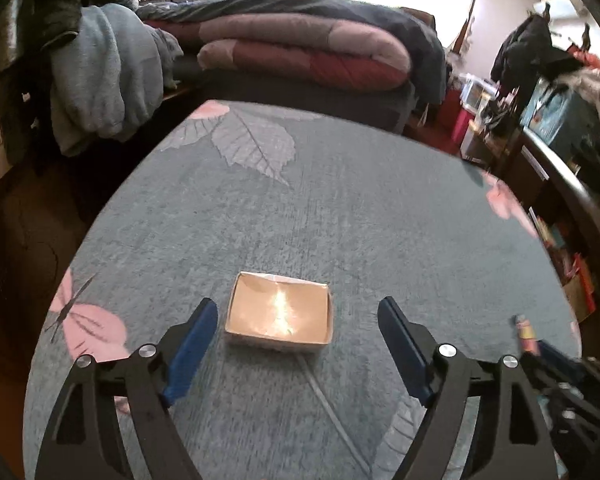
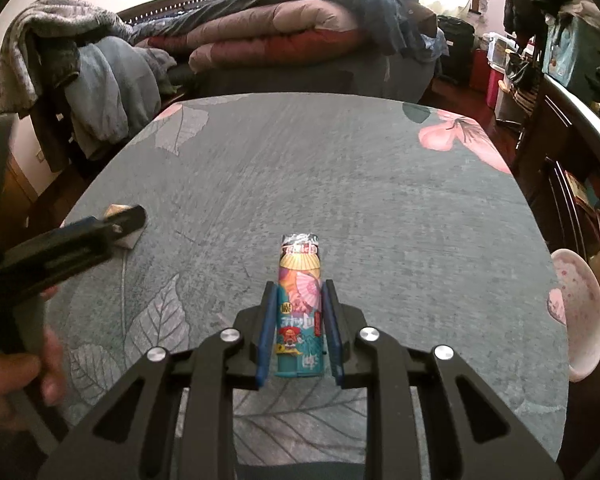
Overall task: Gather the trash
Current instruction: 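Grasp the small cardboard box with the left tool while the right tool grasps the colourful lighter, then carry the box and lighter over the bin and open both tools to drop them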
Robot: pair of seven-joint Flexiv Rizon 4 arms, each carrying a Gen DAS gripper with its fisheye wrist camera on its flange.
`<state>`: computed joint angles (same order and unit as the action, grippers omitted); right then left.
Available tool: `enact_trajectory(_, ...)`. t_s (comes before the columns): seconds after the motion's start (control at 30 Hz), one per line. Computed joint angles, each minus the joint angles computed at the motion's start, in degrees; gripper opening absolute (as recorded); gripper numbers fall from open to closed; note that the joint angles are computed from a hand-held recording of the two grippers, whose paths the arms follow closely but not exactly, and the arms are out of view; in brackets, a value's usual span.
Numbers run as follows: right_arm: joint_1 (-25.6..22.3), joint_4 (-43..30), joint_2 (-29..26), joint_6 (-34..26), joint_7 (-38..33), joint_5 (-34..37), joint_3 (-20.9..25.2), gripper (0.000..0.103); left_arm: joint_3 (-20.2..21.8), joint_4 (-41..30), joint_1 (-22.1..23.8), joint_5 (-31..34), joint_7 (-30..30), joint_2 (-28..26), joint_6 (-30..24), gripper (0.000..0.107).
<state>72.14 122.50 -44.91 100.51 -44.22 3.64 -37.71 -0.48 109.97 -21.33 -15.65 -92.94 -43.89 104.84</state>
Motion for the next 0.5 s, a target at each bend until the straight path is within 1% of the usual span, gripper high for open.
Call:
enact_trajectory(0.03, 0.31, 0.38, 0.1, 0.33, 0.02, 0.23, -0.33, 0.023, -0.13, -0.22, 0.21, -0.04, 0.02, -0.16, -0.43, 0.074)
enact_trajectory(0.07, 0.6, 0.63, 0.16, 0.56, 0.06, 0.52, -0.61, 0.023, 1.31, -0.5, -1.06, -0.7, -0.14, -0.31, -0.99, 0.062)
enact_trajectory(0.1, 0.75, 0.82, 0.24, 0.76, 0.02, 0.77, -0.75, 0.023, 3.1, -0.63, -2.63, -1.08, -0.29, -0.44, -0.76, 0.054)
enact_trajectory(0.13, 0.87, 1.03, 0.34, 1.06, -0.04, 1.05, -0.79, 0.023, 3.06, -0.59, -2.6, -1.08, -0.13, -0.34, -0.98, 0.054)
enact_trajectory(0.17, 0.91, 1.19, 0.44, 1.33, -0.14, 1.33, -0.76, 0.023, 1.47, -0.17, -1.1, -0.67, -0.31, -0.13, -0.62, 0.053)
enact_trajectory(0.23, 0.9, 1.07, 0.51, 1.49, -0.29, 1.75, -0.55, 0.023, -0.11, 0.5, 0.47, -0.24, -0.71, 0.24, -0.15, 0.053)
enact_trajectory(0.5, 1.31, 2.47, 1.27, 3.48, -1.33, 3.99, 0.15, 0.023, 3.29, 2.64, -3.64, -1.71, -1.1, 2.49, 1.4, 0.053)
